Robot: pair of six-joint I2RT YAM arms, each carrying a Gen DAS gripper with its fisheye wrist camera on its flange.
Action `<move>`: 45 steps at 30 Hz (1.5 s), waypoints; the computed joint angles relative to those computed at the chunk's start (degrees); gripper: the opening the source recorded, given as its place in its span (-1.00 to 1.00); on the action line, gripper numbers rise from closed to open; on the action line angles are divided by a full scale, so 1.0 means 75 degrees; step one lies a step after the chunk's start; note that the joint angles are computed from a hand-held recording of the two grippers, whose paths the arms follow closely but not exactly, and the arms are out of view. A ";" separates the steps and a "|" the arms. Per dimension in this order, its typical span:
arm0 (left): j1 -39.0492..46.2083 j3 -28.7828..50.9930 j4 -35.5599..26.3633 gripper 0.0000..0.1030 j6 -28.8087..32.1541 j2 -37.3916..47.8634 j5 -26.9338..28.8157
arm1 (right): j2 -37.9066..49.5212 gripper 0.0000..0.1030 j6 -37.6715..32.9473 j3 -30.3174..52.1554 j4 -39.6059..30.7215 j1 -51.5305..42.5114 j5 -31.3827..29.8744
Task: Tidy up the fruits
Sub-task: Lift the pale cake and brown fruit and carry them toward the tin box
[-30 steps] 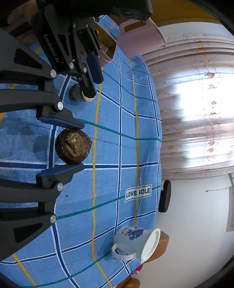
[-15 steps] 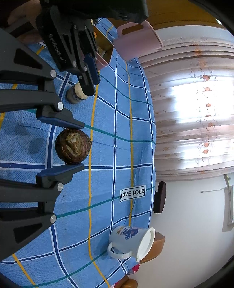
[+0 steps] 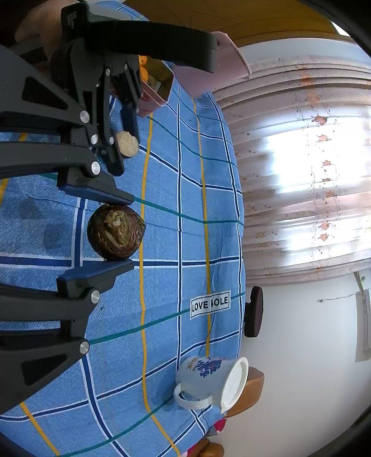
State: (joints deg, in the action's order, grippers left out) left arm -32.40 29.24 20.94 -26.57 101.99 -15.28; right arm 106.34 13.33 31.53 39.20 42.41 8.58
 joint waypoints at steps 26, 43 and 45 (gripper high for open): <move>-0.1612 -0.1630 0.1754 -0.26 -0.0104 -0.1451 -0.2905 | -0.0311 -0.21 -0.0460 -0.0903 0.1613 0.0570 0.0797; -0.2307 -0.2251 0.2382 -0.26 -0.0222 -0.1812 -0.3897 | -0.0246 -0.21 -0.0918 -0.1483 0.2993 0.0973 0.1301; -0.2369 -0.2379 0.2291 -0.26 -0.0306 -0.1982 -0.3925 | -0.0240 -0.21 -0.0941 -0.1448 0.2926 0.1042 0.1314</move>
